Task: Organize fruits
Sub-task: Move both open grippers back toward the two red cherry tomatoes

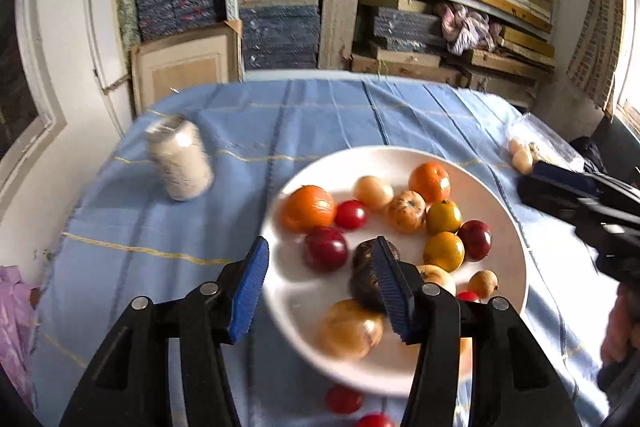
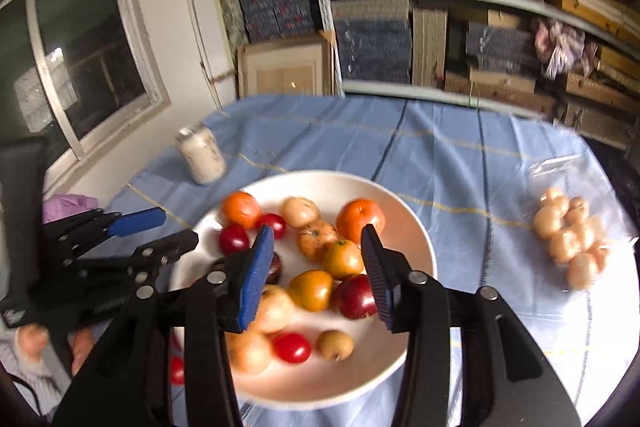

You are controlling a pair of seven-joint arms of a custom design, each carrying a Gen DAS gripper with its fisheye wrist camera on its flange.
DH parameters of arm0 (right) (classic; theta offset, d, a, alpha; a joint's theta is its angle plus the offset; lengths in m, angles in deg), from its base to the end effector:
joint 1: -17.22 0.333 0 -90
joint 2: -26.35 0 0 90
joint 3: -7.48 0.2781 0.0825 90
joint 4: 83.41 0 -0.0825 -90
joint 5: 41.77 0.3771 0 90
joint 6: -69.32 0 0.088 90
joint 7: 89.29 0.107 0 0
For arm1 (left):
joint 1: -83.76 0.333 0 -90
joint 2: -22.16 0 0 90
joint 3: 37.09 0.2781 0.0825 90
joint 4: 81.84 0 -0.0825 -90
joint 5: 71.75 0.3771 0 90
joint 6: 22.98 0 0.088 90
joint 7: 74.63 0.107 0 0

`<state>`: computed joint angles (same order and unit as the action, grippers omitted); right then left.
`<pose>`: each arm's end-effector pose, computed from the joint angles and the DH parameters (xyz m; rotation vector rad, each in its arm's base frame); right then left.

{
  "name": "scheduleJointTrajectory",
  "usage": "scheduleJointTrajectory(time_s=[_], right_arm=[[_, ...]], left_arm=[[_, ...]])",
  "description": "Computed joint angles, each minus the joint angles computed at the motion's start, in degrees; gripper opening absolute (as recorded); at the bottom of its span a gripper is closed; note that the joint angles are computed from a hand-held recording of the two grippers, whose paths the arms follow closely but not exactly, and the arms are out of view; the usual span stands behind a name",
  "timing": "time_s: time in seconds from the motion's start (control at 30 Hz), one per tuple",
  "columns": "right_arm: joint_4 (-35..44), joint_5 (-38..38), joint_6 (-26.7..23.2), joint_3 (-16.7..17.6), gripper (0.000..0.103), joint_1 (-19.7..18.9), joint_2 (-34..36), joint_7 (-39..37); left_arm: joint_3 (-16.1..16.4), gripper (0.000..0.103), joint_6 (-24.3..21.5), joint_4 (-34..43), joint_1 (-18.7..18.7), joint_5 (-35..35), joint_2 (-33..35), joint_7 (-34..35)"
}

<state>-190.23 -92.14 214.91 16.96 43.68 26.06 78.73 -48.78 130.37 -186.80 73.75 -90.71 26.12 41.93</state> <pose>0.4807 0.3602 0.5514 -1.4780 1.7404 -0.7041 0.5827 -0.2177 0.5449 -1.2072 2.2881 -0.9807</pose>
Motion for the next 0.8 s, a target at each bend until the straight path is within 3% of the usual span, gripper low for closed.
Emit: scheduleJointTrajectory(time_s=[0.3, 0.37, 0.5, 0.63, 0.7, 0.8], right_arm=[[-9.2, -8.9, -6.3, 8.5, 0.085, 1.8, -13.9, 11.0], [-11.4, -10.2, -8.1, 10.8, 0.089, 2.1, -15.8, 14.1], [-15.2, -11.8, -9.9, 13.5, 0.093, 2.8, -17.1, 20.1], [-20.0, -17.2, -7.7, 14.8, 0.093, 2.9, -16.7, 30.6], [-20.0, -16.1, -5.8, 13.5, 0.093, 3.9, -14.2, 29.2], [-17.6, -14.6, -5.0, 12.2, 0.093, 5.4, -10.5, 24.4]], left_arm=[[2.5, 0.062, 3.6, -15.4, 0.5, -5.4, -14.3, 7.3], [3.1, 0.075, 5.2, -18.9, 0.2, -6.4, -16.5, 7.9], [3.5, 0.076, 5.1, -22.6, -0.3, -6.6, -17.7, 7.8], [2.2, 0.076, 7.5, -23.1, 1.1, -2.8, -15.5, 3.4], [2.4, 0.076, 9.1, -23.1, 1.3, -2.4, -14.5, 1.7], [4.3, 0.076, 9.4, -22.4, 0.3, -7.8, -12.8, 3.3]])
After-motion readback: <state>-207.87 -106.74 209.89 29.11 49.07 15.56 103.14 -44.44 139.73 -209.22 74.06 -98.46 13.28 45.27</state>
